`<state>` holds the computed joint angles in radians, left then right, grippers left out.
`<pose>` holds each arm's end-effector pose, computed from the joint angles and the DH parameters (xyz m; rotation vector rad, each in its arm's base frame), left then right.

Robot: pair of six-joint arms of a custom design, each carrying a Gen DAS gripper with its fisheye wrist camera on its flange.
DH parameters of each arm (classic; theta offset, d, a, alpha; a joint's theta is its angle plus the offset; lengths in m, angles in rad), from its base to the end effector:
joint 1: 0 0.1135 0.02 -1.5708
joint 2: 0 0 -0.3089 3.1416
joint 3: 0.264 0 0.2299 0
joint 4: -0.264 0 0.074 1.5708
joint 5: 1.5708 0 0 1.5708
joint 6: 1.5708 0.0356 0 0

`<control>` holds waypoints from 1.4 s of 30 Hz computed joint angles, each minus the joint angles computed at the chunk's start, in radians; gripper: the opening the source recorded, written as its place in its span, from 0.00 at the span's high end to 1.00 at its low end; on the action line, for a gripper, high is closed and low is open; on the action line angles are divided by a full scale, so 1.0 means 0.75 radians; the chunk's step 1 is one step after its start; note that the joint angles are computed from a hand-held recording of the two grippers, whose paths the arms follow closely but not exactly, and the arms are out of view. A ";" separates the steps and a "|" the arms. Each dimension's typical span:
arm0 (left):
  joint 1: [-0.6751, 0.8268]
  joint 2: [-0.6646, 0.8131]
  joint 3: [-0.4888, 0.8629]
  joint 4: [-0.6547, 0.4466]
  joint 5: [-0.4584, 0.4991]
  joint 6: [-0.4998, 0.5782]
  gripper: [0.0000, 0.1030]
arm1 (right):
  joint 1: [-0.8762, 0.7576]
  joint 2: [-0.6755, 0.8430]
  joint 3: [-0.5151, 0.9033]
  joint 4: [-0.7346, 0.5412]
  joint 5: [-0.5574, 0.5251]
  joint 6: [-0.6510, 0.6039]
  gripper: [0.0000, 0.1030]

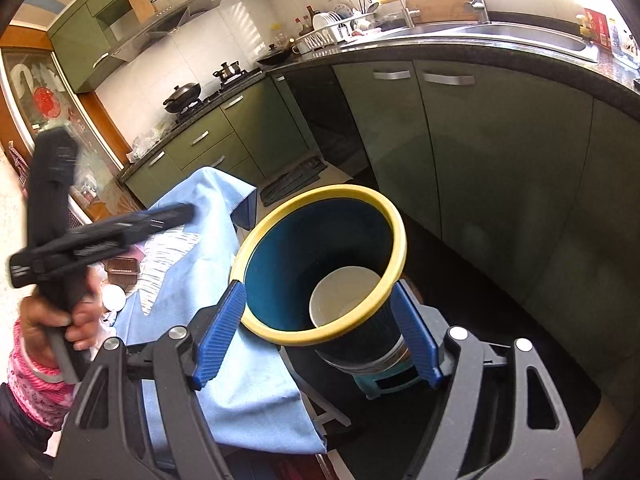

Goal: Collect trash
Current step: 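Grasp the orange foam net sleeve with the right gripper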

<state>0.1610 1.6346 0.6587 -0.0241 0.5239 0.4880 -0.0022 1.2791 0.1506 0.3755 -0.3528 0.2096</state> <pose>0.2698 0.0258 0.1834 0.5808 2.3527 -0.3879 0.1588 0.0120 0.1610 0.0669 2.3206 0.5142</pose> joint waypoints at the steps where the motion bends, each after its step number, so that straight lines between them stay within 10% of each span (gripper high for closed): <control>1: 0.074 -0.062 -0.006 -0.044 0.057 0.033 0.51 | 0.021 0.012 0.003 0.011 0.010 0.009 0.31; 11: 1.070 -0.225 0.206 -0.657 0.545 0.702 0.19 | 0.467 0.174 0.107 0.073 0.223 0.126 0.31; 16: 1.458 -0.050 0.358 -0.680 0.608 0.841 0.13 | 0.809 0.318 0.248 0.081 0.346 0.186 0.31; 37: 1.873 0.366 0.694 -0.863 0.634 1.043 0.11 | 1.238 0.978 1.231 -0.320 -0.036 0.161 0.31; 41: 1.883 0.389 0.713 -0.878 0.625 1.046 0.11 | 1.241 1.007 1.296 -0.372 -0.107 0.139 0.56; 42: 1.883 0.391 0.713 -0.877 0.625 1.046 0.11 | 1.245 1.008 1.306 -0.385 -0.106 0.138 0.76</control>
